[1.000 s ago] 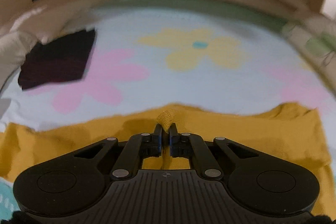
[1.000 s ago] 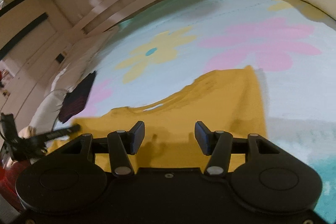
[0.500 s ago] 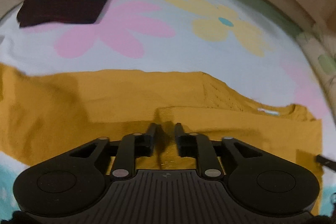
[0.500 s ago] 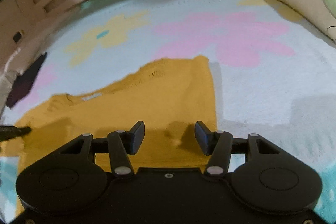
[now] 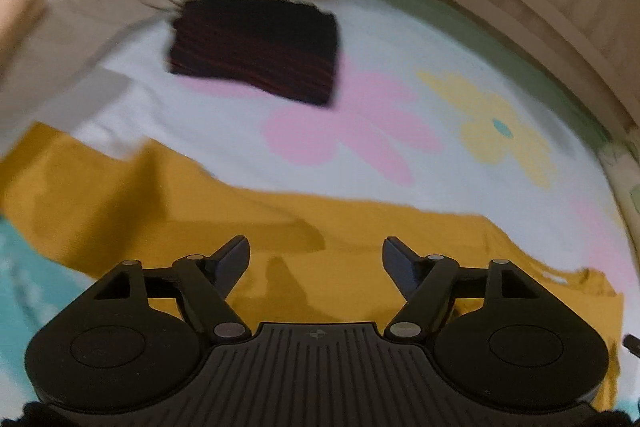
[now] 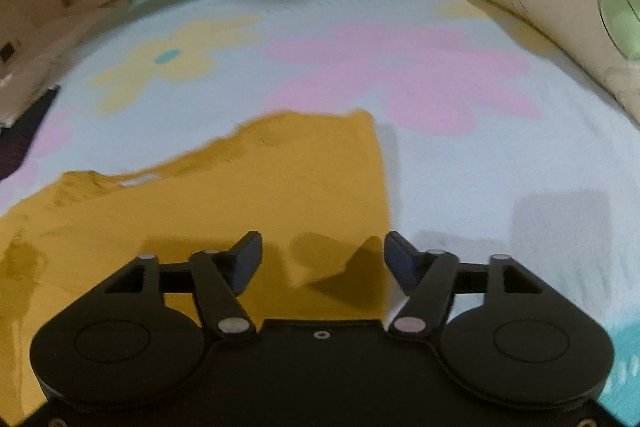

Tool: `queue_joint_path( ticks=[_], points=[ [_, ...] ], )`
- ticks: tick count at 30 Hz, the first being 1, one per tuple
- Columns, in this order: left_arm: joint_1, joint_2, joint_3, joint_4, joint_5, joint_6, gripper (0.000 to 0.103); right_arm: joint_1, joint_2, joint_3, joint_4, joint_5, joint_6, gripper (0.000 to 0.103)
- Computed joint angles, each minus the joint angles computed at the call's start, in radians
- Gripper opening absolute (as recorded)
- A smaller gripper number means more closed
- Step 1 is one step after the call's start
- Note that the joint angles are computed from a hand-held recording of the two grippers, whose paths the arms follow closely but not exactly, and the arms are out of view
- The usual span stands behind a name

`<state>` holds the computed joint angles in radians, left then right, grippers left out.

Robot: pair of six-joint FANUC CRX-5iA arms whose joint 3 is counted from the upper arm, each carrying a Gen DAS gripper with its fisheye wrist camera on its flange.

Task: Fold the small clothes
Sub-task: 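Grasp the other sleeve cuff with the left tool and lift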

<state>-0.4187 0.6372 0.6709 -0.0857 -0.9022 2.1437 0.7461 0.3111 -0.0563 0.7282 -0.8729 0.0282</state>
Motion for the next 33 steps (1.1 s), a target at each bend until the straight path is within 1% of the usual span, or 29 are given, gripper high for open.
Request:
queue_joint_path(
  ticks=[4, 9, 11, 13, 16, 18, 21, 24, 25, 26, 27, 28, 29, 30, 31, 33],
  points=[
    [0.045, -0.095, -0.123, -0.036, 0.054, 0.098, 0.076, 0.01, -0.009, -0.01, 0.07, 0.079, -0.047, 0.083],
    [0.113, -0.18, -0.26, -0.067, 0.085, 0.256, 0.079, 0.021, -0.001, 0.008, 0.073, 0.141, -0.036, 0.086],
    [0.139, -0.201, -0.307, -0.059, 0.097, 0.292, 0.079, 0.024, 0.001, 0.013, 0.067, 0.165, -0.033, 0.086],
    [0.162, -0.216, -0.346, -0.042, 0.119, 0.315, 0.079, 0.026, 0.004, 0.02, 0.062, 0.187, -0.031, 0.087],
    [0.189, -0.223, -0.398, 0.001, 0.176, 0.322, 0.079, 0.034, 0.015, 0.038, 0.055, 0.202, -0.016, 0.087],
    [0.198, -0.228, -0.431, 0.012, 0.248, 0.33, 0.081, 0.038, 0.024, 0.05, 0.047, 0.207, 0.0, 0.087],
    [0.201, -0.214, -0.423, 0.014, 0.283, 0.31, 0.082, 0.045, 0.038, 0.07, 0.028, 0.21, 0.031, 0.087],
    [0.204, -0.205, -0.435, 0.004, 0.344, 0.299, 0.08, 0.051, 0.05, 0.088, 0.0, 0.205, 0.066, 0.087],
    [0.198, -0.201, -0.425, -0.028, 0.345, 0.323, 0.071, 0.051, 0.055, 0.095, -0.011, 0.203, 0.078, 0.087],
    [0.19, -0.196, -0.406, -0.071, 0.324, 0.355, 0.059, 0.052, 0.058, 0.101, -0.021, 0.201, 0.088, 0.087],
    [0.182, -0.182, -0.373, -0.11, 0.281, 0.381, 0.029, 0.051, 0.061, 0.105, -0.029, 0.203, 0.096, 0.087],
    [0.173, -0.171, -0.336, -0.139, 0.217, 0.397, 0.012, 0.051, 0.061, 0.107, -0.032, 0.202, 0.098, 0.087],
    [0.165, -0.161, -0.311, -0.168, 0.179, 0.419, 0.01, 0.051, 0.061, 0.107, -0.034, 0.203, 0.099, 0.087],
    [0.162, -0.17, -0.323, -0.182, 0.194, 0.438, 0.007, 0.049, 0.061, 0.107, -0.036, 0.206, 0.099, 0.087],
    [0.161, -0.177, -0.333, -0.191, 0.206, 0.455, 0.006, 0.048, 0.06, 0.106, -0.037, 0.21, 0.097, 0.087],
    [0.144, -0.173, -0.307, -0.233, 0.171, 0.485, 0.006, 0.046, 0.057, 0.1, -0.037, 0.217, 0.096, 0.087]
  ],
)
